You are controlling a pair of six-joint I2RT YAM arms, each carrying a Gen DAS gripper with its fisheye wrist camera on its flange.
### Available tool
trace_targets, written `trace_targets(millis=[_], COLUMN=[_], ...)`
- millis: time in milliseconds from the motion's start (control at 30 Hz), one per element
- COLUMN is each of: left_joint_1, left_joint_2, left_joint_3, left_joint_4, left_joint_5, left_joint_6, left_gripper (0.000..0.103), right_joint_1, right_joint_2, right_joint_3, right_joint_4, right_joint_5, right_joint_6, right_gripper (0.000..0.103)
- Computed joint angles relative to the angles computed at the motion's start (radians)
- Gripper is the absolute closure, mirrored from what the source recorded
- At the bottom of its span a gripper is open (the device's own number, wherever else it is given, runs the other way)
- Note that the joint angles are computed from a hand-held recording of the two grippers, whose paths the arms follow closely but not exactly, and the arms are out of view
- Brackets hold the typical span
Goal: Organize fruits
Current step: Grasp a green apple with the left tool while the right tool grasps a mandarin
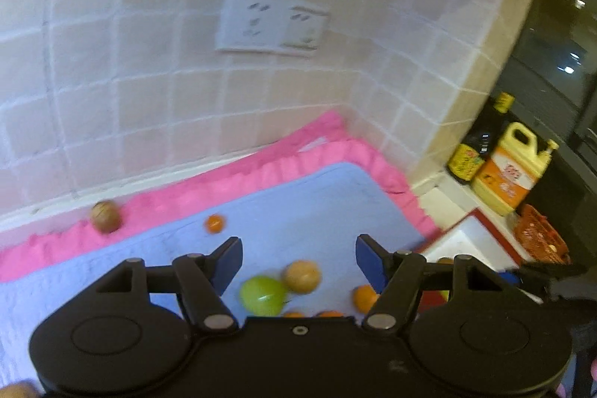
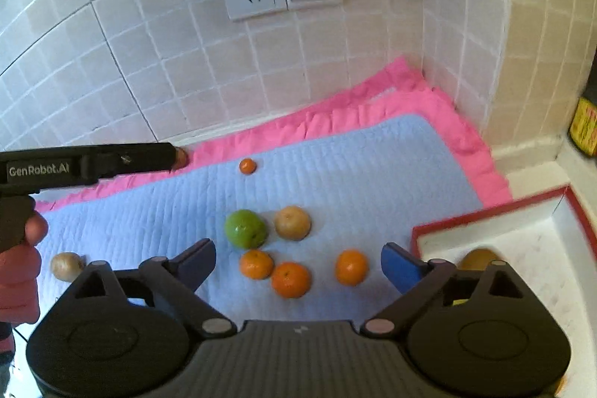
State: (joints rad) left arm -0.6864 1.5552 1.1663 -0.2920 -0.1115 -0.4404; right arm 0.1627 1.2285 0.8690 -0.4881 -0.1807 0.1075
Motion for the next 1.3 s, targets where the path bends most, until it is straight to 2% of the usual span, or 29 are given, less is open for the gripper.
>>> trace_targets(millis=[67,233,400,600,767,833,900,1000,1100,1167,1233,1300], left_joint_1=[0.028,0.076,0.089,0.103,0.115,0.120,0.121,0.118,0.115,0.126,0.133,0.132], left_joint_2=[0.007,0.091,0.234,0.409,0.494,0.516,0.531,0.547,0.552,0.547,0.543,0.543], left_joint_3=[-0.018,-0.026,0.034,0.156,0.217,0.235,0.246,0.257,0.256,0.243,0.232,0.230], left_joint_4=[0.003,0.038,0.050,0.019,0.011,0.011,0.015,0.017,0.030,0.044,0.058,0.062], left_joint_5=[0.021,0.115,0.164,0.194,0.227,0.246,0.265,0.275,0.262,0.277,0.287,0.285], left_joint_6=[-0.006,-0.009,-0.005,0.019,0.038,0.047,0.058,0.075,0.083,0.077,0.066,0.068], left_gripper=[0.023,0.023,0.023,0.023,0.023,0.023,0.023,0.023,0.024,0.024,0.028,0.035], right_joint_1=[0.012,0.088,0.083,0.035,0.023,0.036,0.042,0.040,0.069,0.070,0.068,0.077], right_joint_2=[0.015,0.080,0.093,0.172,0.233,0.263,0.303,0.365,0.430,0.450,0.478,0.484], right_joint_3=[-0.031,-0.104,-0.217,-0.259,-0.273,-0.270,-0.257,-0.226,-0.175,-0.165,-0.146,-0.125], right_joint_4=[0.018,0.045,0.215,0.365,0.491,0.534,0.562,0.596,0.594,0.609,0.612,0.581], right_joint_5=[-0.019,0.023,0.024,0.033,0.128,0.182,0.224,0.233,0.312,0.329,0.334,0.355], right_joint_6=[0.021,0.138,0.251,0.400,0.513,0.567,0.616,0.632,0.622,0.637,0.629,0.613], right_gripper=[0.006,0.006,0.008,0.013,0.014,0.018,0.028,0.037,0.040,0.040,0.040,0.052])
